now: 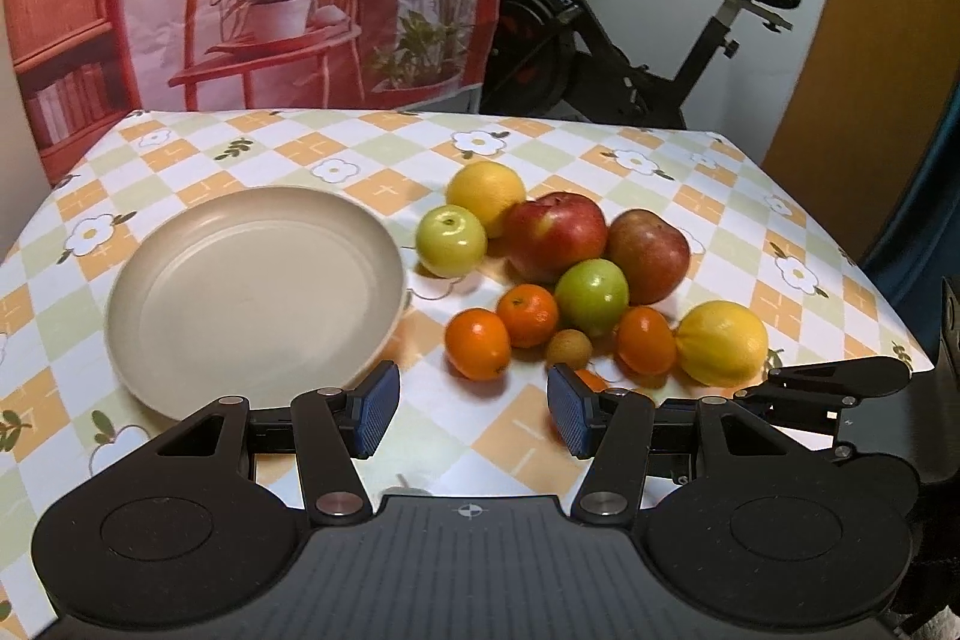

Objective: Organize fruits
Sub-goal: 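Move the left tool toward the small orange tangerine beside the fruit pile, then grasp the tangerine with the left tool while the right tool approaches a small brown fruit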

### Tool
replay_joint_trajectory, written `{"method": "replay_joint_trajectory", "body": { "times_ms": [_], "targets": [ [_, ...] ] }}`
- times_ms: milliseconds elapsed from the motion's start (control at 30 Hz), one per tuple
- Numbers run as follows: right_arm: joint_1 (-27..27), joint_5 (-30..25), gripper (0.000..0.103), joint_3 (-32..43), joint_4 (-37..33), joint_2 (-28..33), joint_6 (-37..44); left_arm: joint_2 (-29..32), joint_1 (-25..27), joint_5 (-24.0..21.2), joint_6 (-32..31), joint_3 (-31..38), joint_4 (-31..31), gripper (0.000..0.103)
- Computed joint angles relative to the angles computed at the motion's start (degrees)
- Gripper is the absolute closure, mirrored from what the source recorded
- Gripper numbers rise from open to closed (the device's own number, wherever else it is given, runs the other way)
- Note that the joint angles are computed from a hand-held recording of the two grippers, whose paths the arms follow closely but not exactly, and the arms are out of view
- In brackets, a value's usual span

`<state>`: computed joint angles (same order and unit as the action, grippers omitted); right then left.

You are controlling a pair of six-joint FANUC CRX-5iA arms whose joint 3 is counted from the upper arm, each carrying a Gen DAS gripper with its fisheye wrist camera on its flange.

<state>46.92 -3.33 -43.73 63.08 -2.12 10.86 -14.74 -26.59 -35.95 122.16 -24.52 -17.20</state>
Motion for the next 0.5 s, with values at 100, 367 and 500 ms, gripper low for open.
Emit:
{"method": "replay_joint_trajectory", "body": {
  "times_ms": [100, 367, 500],
  "targets": [
    [0.6, -0.5, 0.073, 1.2, -1.3, 0.9, 1.7, -0.2, 0.2, -0.2, 1.0, 0.0, -0.5, 0.046],
    [0.5, -0.5, 0.073, 0.9, -1.6, 0.6, 1.4, 0.6, 2.8, 4.0, -5.6, -2.9, 6.6, 0.053],
    [-2.7, 2.2, 0.073, -0.4, 8.5, 0.6, -6.9, 1.5, 6.2, 7.9, -13.9, -6.8, 17.4, 0.054]
  ]
}}
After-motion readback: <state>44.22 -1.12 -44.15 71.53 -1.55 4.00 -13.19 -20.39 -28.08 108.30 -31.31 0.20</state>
